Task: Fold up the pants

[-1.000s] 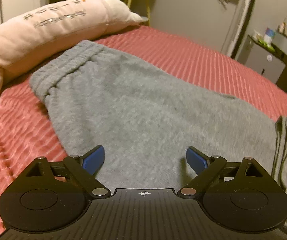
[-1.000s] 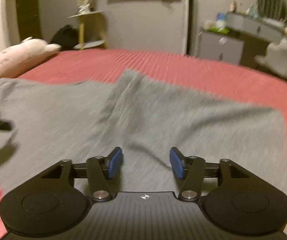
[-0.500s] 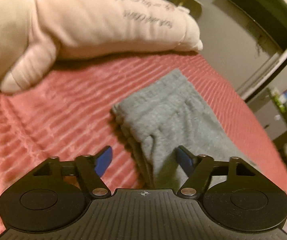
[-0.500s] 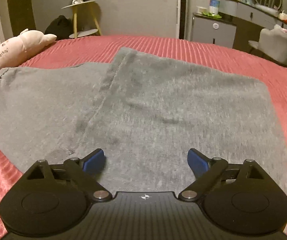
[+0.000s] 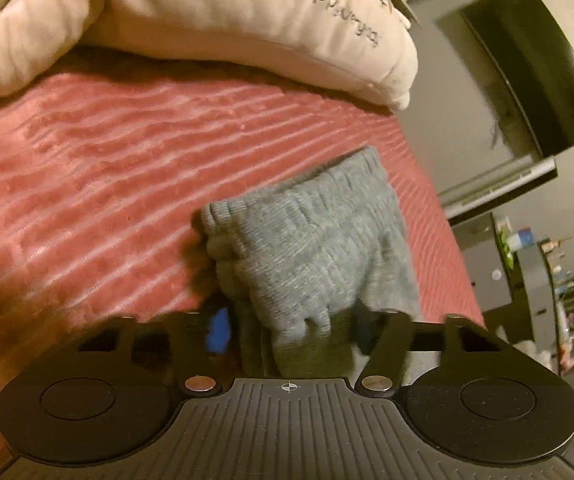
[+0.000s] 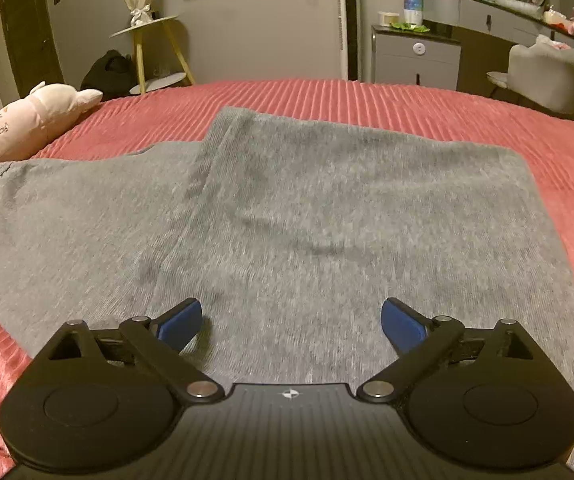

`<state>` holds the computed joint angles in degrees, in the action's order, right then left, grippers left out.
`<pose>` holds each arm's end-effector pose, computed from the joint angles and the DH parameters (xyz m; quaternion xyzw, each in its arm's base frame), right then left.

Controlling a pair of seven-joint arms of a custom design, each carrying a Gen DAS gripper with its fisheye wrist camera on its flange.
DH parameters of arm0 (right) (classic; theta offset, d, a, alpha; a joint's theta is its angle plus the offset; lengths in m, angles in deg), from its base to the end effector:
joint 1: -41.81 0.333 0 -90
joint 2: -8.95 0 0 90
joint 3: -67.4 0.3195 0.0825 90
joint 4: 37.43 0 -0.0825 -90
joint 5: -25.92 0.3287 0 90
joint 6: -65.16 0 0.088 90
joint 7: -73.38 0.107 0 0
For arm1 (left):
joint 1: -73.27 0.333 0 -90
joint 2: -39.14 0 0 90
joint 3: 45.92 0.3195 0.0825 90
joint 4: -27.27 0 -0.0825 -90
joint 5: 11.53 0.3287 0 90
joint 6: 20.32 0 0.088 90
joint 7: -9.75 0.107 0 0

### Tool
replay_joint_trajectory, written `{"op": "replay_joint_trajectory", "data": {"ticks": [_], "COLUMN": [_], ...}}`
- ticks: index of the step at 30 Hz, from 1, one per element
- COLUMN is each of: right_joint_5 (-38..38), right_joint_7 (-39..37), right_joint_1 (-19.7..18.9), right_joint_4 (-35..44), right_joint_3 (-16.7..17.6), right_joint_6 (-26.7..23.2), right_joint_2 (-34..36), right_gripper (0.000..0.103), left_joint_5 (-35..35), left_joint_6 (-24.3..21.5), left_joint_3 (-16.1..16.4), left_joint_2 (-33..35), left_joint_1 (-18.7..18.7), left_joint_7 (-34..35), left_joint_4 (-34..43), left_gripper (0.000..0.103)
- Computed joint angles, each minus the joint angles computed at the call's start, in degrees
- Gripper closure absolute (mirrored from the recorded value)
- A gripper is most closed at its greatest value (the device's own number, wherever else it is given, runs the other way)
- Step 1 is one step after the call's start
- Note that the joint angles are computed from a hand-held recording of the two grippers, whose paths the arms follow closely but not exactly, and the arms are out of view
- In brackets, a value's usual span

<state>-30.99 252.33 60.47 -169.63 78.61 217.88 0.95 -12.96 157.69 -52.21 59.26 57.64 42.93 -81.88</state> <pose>0.3998 0.2614 0.4794 -0.5723 0.7219 -0.2646 0.2851 0.5906 -0.2258 0.4571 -0.8171 0.4014 -0.4134 0.0193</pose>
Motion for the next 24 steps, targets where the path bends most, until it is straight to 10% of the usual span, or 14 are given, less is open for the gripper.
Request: {"op": "replay_joint_trajectory", "data": {"ticks": [7,11,17,21,24], "right_joint_5": [-6.03,-7.81,-11.36,-13.76,-15.97], "right_joint_7": [19.45,25.67,33.83,37.78,41.15], "right_joint_1": [-4.70,-7.15,-10.44,-11.85,-12.86], "right_joint_4": [-5.01,-7.72,-10.88,-12.32,-13.33], "right_joint_3": [0.30,1.33,2.50,2.99,3.12], "right_joint_6": [2.98,2.42,4.86,6.56,8.71], "right_joint_2": [-5.96,-9.53,-13.60,-15.42,-16.33], "right_gripper": [0.007,0.007,0.007,0.007,0.007], "left_joint_5": [22.76,38.99,46.24,39.87,31.86], "left_joint_6": [-2.34,-2.62,-2.81,-10.63,-22.64], "left_joint_3": [17.19,20.42,9.44,-0.29,-6.20], "left_joint_2": [-3.64,-4.15,-0.27,6.93,13.45], "left_joint_1": [-15.95,-22.06,-21.60,-21.67,-23.07], "left_joint_7": [-8.51,-9.53,1.97,15.14,27.00], "left_joint_4": [3.29,9.40,20.03,28.38,36.16], "left_gripper": [0.075,0.077,0.077,0.072,0.041]}}
